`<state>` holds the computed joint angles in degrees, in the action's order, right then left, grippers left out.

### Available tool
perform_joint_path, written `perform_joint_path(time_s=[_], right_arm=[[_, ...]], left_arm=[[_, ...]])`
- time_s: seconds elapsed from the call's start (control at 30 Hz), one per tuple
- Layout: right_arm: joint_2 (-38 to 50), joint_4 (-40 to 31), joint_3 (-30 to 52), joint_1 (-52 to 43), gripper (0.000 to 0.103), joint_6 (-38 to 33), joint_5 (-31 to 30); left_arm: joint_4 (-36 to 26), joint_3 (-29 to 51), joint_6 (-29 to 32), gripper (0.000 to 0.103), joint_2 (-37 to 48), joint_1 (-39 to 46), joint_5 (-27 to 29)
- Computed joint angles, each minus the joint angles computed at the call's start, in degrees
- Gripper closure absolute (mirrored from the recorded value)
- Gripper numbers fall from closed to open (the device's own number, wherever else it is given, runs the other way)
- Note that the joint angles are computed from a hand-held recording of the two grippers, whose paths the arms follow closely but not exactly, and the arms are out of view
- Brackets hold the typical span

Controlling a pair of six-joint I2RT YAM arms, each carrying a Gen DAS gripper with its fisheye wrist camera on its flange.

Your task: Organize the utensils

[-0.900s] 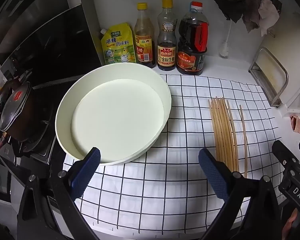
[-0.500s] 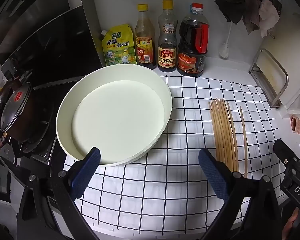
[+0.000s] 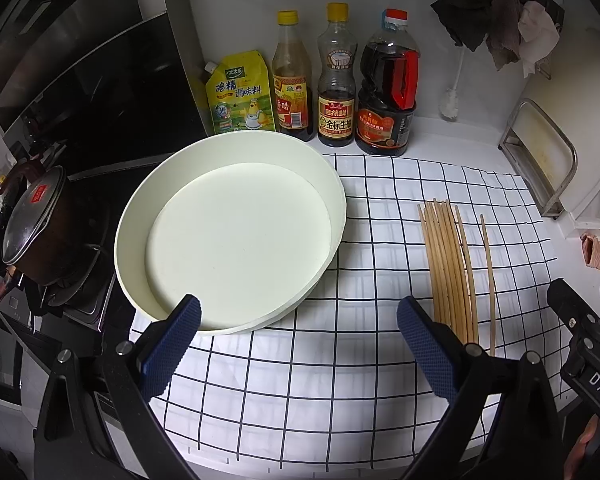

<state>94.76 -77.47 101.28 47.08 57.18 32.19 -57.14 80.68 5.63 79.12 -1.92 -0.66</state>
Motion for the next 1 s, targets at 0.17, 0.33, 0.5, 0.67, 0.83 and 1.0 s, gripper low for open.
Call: perform_joint_path(time_s=[0.17,0.33,0.5,0.67,0.83,1.0], right_arm=[[0.01,-0.14,0.08,0.12,0.008,0.04,0.12],[0.02,-0.34,0.35,0.17,0.008,0.12,0.18],[0.26,-0.72,0.87,0.39,0.008,0.24,0.28],[0.32,-0.81,1.08,0.35,0.008,0.19,0.27],[0.43,-0.94,1.55,0.40,0.008,-0.15,0.19],[0.28,-0.73,1.22,0.55,0.008,0.07,0.17]], left_arm=[[-0.10,0.15,0.16,0.006,0.00,0.18,0.12],[-0.14,0.24,0.10,0.006,0.06,0.12,0.07],[-0.31,0.35,0.31,0.006,-0.05,0.33,0.18],[-0.30,0.41,0.29,0.006,0.05,0.29,0.16],[-0.28,0.36,0.25,0.006,0.03,0.19,0.08],[-0.59,0.71,0.44,0.006,-0.07,0.52,0.33]])
